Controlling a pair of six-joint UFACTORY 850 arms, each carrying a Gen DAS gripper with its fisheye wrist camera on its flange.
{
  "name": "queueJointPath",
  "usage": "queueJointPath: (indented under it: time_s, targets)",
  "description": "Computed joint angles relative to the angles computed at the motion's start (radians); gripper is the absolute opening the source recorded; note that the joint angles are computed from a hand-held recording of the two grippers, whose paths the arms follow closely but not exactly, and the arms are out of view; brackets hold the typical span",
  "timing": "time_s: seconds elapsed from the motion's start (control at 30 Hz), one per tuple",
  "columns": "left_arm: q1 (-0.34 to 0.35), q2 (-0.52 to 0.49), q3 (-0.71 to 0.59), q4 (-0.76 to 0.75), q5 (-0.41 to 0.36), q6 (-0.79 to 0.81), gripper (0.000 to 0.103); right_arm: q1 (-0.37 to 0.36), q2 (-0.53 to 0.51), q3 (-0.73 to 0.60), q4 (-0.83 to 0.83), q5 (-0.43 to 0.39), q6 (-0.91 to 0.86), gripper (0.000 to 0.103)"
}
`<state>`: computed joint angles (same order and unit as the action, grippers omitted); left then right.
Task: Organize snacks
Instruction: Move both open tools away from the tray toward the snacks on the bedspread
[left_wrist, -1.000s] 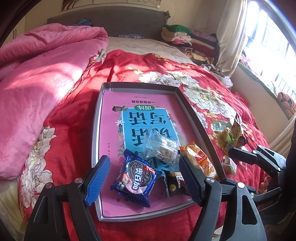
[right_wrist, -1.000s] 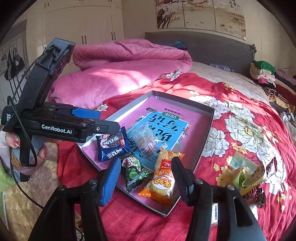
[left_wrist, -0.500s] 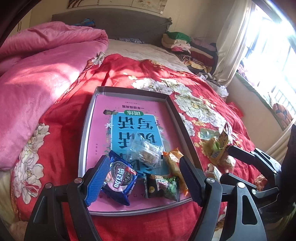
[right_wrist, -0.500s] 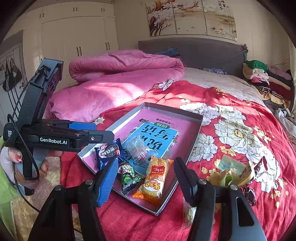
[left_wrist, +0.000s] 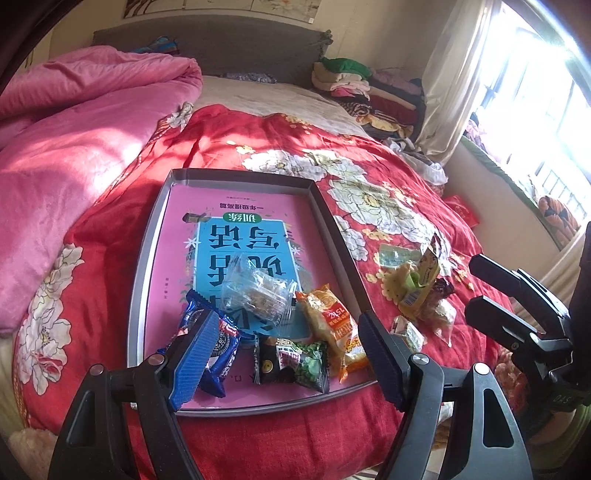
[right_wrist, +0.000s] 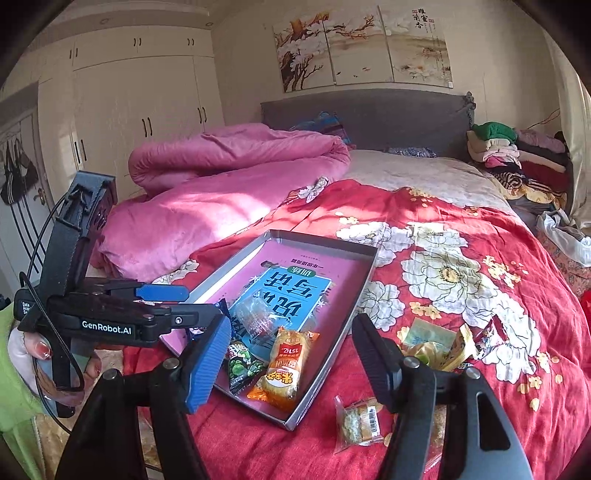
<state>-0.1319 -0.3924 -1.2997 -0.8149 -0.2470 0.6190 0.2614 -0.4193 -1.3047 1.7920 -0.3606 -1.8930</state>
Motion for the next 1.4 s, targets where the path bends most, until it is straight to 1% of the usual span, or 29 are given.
queueJointPath:
  time_s: [0.2, 0.37, 0.5, 0.87, 1.0, 1.17, 1.27, 1.4]
  targets:
    - [-0.010, 0.008, 0.004, -0.062, -0.015, 0.052, 0.079, -0.027, 0.020, 0.019, 0.032, 0.000, -0.008, 0.070]
    - [-0.030, 0.017, 0.009, -0.041, 0.008, 0.046, 0.079, -0.052, 0.032, 0.031, 0.049, 0.005, 0.004, 0.070]
    - [-0.040, 0.017, 0.004, -0.055, 0.001, 0.062, 0.079, -0.070, 0.045, 0.044, 0.080, 0.009, -0.004, 0.070]
    - [-0.085, 0.015, -0.008, -0.023, -0.006, 0.051, 0.079, -0.108, 0.079, 0.084, 0.199, 0.017, -0.092, 0.070]
    - [-0.103, 0.012, -0.015, 0.010, -0.010, 0.032, 0.079, -0.123, 0.085, 0.091, 0.235, 0.020, -0.116, 0.070]
    - [-0.119, 0.004, -0.029, 0.042, -0.021, 0.014, 0.079, -0.136, 0.090, 0.096, 0.262, 0.042, -0.133, 0.071]
    - [-0.125, -0.006, -0.042, 0.043, -0.034, 0.012, 0.079, -0.141, 0.091, 0.096, 0.265, 0.058, -0.137, 0.071]
    - [-0.138, -0.018, -0.057, 0.083, -0.043, -0.023, 0.079, -0.148, 0.089, 0.095, 0.256, 0.081, -0.131, 0.071]
